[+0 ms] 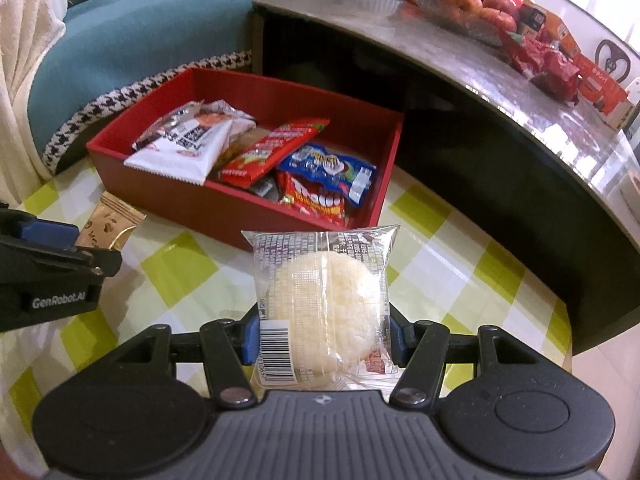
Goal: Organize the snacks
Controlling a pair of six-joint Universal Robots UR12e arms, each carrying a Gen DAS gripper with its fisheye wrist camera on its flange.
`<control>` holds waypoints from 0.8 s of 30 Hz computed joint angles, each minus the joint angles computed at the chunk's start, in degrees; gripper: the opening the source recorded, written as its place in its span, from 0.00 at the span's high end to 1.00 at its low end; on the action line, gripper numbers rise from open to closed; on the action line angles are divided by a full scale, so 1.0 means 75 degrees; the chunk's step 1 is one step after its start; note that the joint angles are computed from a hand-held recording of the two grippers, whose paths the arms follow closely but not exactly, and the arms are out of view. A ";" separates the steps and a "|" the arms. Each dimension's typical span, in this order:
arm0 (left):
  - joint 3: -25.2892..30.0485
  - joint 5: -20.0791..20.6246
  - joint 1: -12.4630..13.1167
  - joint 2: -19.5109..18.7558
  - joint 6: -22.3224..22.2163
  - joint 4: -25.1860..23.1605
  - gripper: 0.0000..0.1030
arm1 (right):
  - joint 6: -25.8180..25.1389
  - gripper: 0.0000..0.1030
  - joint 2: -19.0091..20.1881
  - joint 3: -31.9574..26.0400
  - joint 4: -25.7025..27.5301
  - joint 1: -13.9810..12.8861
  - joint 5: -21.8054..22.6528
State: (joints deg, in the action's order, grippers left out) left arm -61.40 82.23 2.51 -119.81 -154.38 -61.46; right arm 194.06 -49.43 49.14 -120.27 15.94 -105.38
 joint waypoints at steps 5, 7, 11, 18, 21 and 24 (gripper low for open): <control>0.0005 -0.0068 0.0004 0.0014 0.0006 0.0160 0.52 | -0.0043 0.41 0.0016 -0.0062 -0.0230 0.0002 -0.0059; 0.0048 -0.0118 0.0017 0.0003 -0.0029 0.0152 0.52 | -0.0053 0.41 0.0032 -0.0101 -0.0289 0.0010 -0.0120; 0.0118 -0.0156 0.0030 -0.0023 -0.0094 0.0281 0.53 | -0.0036 0.41 0.0071 -0.0173 -0.0386 -0.0002 -0.0147; 0.0256 -0.0170 0.0023 -0.0105 -0.0104 0.0165 0.52 | 0.0009 0.41 0.0165 -0.0317 -0.0388 -0.0007 -0.0155; 0.0429 -0.0083 0.0003 -0.0246 -0.0172 -0.0180 0.48 | 0.0019 0.41 0.0200 -0.0370 -0.0298 -0.0010 -0.0099; 0.0749 0.0002 -0.0020 -0.0481 -0.0224 -0.0849 0.32 | -0.0008 0.41 0.0219 -0.0393 -0.0239 -0.0018 -0.0003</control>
State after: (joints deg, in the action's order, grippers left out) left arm -55.78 82.25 2.37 -123.42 -156.06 -67.83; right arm 194.00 -47.79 46.19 -122.06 15.80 -105.40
